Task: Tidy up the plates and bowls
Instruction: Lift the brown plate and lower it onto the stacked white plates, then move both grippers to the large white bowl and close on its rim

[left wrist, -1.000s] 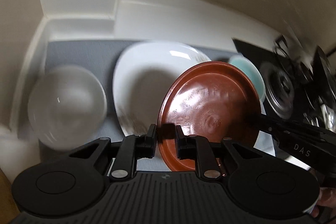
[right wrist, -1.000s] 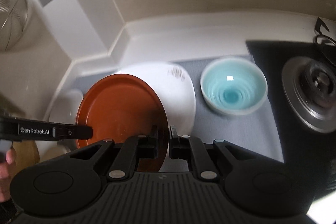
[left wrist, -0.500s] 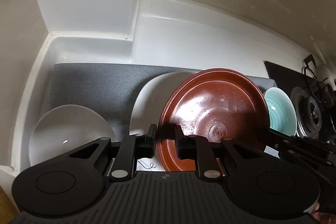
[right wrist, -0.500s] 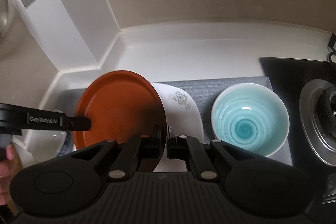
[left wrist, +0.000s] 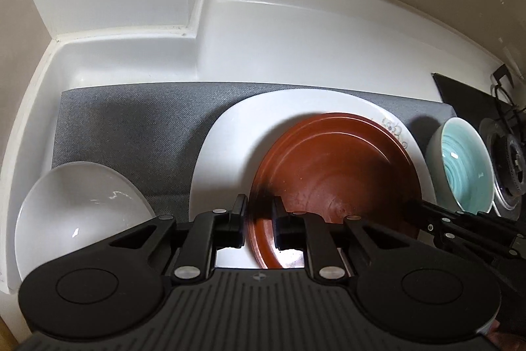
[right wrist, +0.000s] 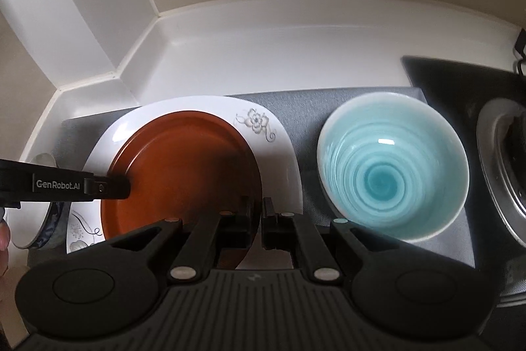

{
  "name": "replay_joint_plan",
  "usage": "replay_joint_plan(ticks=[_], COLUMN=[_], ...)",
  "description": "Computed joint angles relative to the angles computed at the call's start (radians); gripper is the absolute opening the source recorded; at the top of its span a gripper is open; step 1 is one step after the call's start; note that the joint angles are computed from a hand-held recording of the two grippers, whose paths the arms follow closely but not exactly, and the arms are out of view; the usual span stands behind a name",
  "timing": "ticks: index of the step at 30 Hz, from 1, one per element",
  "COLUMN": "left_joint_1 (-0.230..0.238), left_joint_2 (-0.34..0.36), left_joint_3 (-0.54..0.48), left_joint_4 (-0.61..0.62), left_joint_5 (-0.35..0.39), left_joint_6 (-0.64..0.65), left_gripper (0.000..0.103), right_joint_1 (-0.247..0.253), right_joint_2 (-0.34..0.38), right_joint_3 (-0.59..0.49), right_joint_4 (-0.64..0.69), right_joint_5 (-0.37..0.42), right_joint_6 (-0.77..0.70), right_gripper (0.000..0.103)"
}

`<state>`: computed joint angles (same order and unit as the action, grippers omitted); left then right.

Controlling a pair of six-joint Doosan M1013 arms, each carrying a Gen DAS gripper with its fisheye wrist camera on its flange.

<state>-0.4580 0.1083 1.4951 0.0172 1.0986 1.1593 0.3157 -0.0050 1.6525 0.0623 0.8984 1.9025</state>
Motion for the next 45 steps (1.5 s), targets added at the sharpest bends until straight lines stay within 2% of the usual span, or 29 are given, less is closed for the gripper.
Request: replay_joint_plan(ticks=[7,10,17,22,23,24,25,26,27,29,30,31,32,35,38,40,41,43,45], left_joint_1=[0.019,0.004,0.008,0.015,0.023,0.033,0.043,0.047,0.051,0.068,0.08,0.093,0.106,0.134,0.187,0.213,0.225,0.224,0.222], left_joint_2=[-0.038,-0.03,-0.027,-0.058,-0.072,-0.086,-0.101,-0.12,-0.14,-0.182,-0.201,-0.218,-0.233,-0.266,-0.274,-0.273,-0.275,-0.278,-0.275], left_joint_3=[0.028,0.028,0.049,0.064,0.073,0.083,0.093,0.106,0.119,0.148,0.161,0.174,0.184,0.212,0.233,0.241,0.248,0.253,0.255], left_joint_4=[-0.07,-0.05,-0.119,-0.137,-0.158,-0.185,-0.2,-0.193,-0.176,-0.155,-0.149,-0.141,-0.133,-0.075,-0.117,-0.156,-0.191,-0.183,-0.169], left_joint_5=[-0.068,-0.062,-0.069,-0.081,-0.087,-0.094,-0.098,-0.102,-0.105,-0.112,-0.119,-0.123,-0.125,-0.128,-0.128,-0.131,-0.14,-0.158,-0.166], left_joint_6=[0.052,0.066,0.105,0.112,0.121,0.138,0.15,0.145,0.129,0.094,0.075,0.054,0.038,-0.032,-0.052,-0.054,-0.022,-0.017,-0.033], left_gripper=[0.016,0.016,0.015,0.016,0.017,0.019,0.021,0.03,0.041,0.055,0.061,0.062,0.062,0.062,0.059,0.054,0.043,0.041,0.036], right_joint_1=[-0.018,-0.017,-0.021,-0.051,-0.054,-0.052,-0.051,-0.049,-0.045,-0.039,-0.036,-0.028,-0.016,0.017,0.05,0.066,0.068,0.078,0.088], right_joint_2=[-0.029,-0.03,-0.028,-0.054,-0.061,-0.068,-0.074,-0.079,-0.082,-0.084,-0.083,-0.082,-0.079,-0.064,-0.036,-0.018,-0.01,0.008,0.027], right_joint_3=[0.017,0.021,0.041,0.065,0.07,0.073,0.076,0.078,0.078,0.076,0.075,0.072,0.066,0.038,-0.002,-0.024,-0.033,-0.045,-0.059], right_joint_4=[0.043,0.061,0.099,0.23,0.248,0.245,0.248,0.254,0.259,0.305,0.344,0.361,0.364,0.383,0.374,0.387,0.414,0.444,0.466], right_joint_5=[-0.021,-0.018,-0.042,-0.095,-0.106,-0.115,-0.124,-0.129,-0.13,-0.127,-0.125,-0.126,-0.127,-0.122,-0.099,-0.088,-0.078,-0.069,-0.056], right_joint_6=[-0.006,-0.044,-0.069,-0.096,-0.096,-0.08,-0.07,-0.064,-0.058,-0.082,-0.111,-0.132,-0.152,-0.235,-0.293,-0.344,-0.374,-0.406,-0.407], right_gripper=[0.008,0.008,0.004,0.008,0.015,0.028,0.034,0.038,0.038,0.039,0.041,0.042,0.045,0.046,0.046,0.046,0.045,0.045,0.037])
